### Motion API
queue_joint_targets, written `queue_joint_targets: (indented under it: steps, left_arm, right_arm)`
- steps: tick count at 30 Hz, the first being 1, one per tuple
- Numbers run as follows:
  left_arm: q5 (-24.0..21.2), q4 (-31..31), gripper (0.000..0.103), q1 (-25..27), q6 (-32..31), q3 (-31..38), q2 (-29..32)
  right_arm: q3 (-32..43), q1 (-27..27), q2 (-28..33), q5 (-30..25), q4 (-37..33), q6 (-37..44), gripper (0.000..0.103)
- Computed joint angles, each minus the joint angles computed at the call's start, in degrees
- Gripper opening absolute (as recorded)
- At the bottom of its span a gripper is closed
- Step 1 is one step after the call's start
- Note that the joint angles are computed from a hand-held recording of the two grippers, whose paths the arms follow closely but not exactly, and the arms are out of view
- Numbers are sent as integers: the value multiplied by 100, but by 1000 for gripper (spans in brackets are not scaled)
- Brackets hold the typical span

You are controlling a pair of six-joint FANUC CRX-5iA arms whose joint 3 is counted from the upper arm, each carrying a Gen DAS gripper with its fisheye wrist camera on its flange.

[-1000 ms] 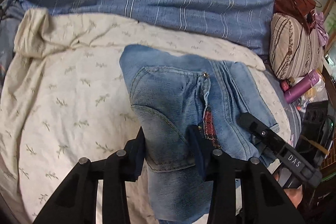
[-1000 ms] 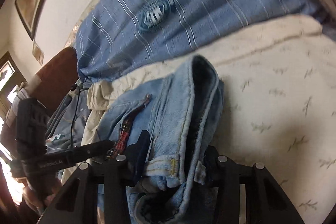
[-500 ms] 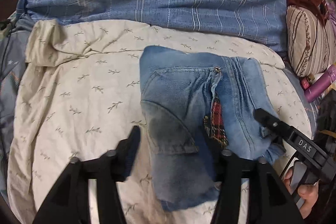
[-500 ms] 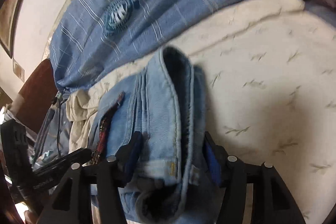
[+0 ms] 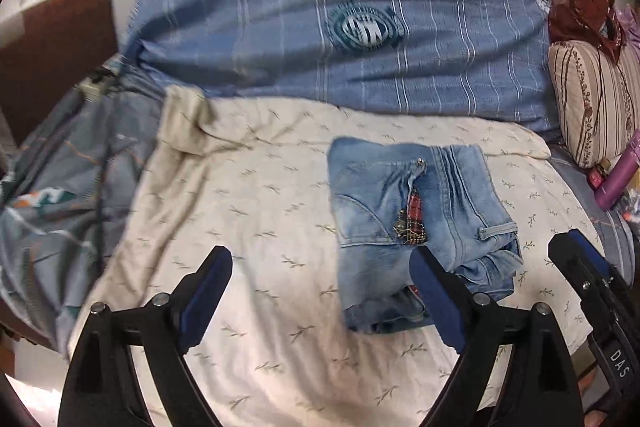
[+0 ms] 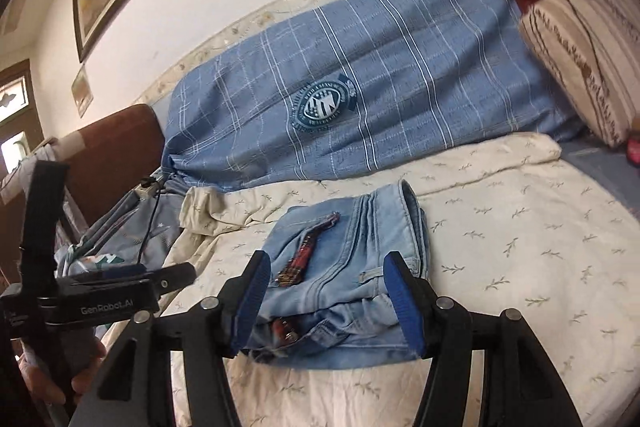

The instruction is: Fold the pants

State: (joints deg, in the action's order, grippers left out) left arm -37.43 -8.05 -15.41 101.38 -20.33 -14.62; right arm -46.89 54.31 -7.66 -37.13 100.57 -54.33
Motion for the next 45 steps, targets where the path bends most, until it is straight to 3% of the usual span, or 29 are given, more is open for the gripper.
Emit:
queue_joint_targets:
  steps: [3, 8, 12, 21, 45]
  left_arm:
    - [-155, -663, 96, -205, 582, 57, -294]
    - [-439, -1705, 99, -648, 1373, 201, -556]
    - [-554, -1994, 100, -824, 1575, 252, -523]
    - [-773, -2613, 100, -1162, 2246, 465, -244]
    - [-1060, -2708, 100, -1324, 2655, 698, 289]
  right_arm:
    - [149, 525, 28, -540, -658, 570, 63]
    - [166, 871, 43, -920, -766, 776, 66]
    - [153, 1042, 210, -1312, -777, 806, 67]
    - [-74, 928, 411, -1620, -791, 501, 67]
    - [-341, 438, 151, -1101, -397, 135, 69]
